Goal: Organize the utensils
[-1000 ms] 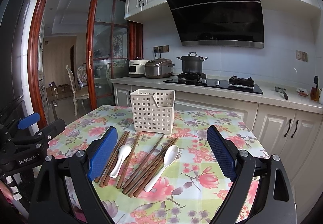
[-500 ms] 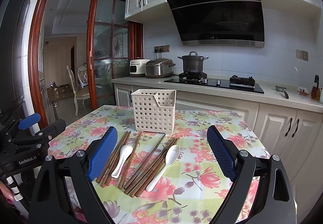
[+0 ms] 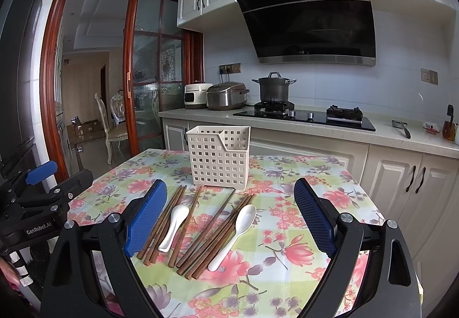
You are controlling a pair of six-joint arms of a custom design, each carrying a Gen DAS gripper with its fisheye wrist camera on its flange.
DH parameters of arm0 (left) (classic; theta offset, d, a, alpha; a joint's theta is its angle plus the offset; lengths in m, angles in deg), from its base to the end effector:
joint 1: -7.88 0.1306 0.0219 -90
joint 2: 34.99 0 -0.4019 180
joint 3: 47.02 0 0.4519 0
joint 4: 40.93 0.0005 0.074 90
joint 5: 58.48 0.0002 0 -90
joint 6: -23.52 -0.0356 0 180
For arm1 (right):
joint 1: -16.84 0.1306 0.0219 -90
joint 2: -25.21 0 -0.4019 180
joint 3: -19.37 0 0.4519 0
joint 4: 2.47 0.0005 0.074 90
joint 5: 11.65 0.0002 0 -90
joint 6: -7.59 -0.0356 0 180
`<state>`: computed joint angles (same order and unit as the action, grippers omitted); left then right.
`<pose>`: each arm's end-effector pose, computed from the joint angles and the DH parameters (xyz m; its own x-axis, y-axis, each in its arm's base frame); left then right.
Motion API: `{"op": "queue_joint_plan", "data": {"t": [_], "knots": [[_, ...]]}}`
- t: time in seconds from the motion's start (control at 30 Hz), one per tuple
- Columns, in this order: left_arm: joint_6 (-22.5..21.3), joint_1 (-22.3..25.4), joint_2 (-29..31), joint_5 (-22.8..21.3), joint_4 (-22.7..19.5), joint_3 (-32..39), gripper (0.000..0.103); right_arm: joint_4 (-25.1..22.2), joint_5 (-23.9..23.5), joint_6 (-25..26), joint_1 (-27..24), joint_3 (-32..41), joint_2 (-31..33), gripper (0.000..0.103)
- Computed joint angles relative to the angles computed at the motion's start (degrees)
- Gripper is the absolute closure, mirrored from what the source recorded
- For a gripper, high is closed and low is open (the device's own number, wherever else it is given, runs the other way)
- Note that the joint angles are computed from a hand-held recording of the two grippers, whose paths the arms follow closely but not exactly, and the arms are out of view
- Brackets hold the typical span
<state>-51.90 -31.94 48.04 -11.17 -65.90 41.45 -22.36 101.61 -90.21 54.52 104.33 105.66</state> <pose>0.4125 -0.3131 0.5387 -0.2434 -0.0379 -0.9692 -0.0841 0.9963 -0.0179 0.4114 0.2993 0.5340 -0.2433 -0.0303 -0.9695 -0.2293 0.9730 0.0271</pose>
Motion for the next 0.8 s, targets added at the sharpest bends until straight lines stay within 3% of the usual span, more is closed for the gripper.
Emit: {"op": "queue_joint_plan", "data": {"t": [0.8], "knots": [[0.6,-0.2,0.1,-0.7,-0.3,-0.1,0.005,-0.6,-0.3,-1.6,-0.7,-0.2,0.5,0.018]]}}
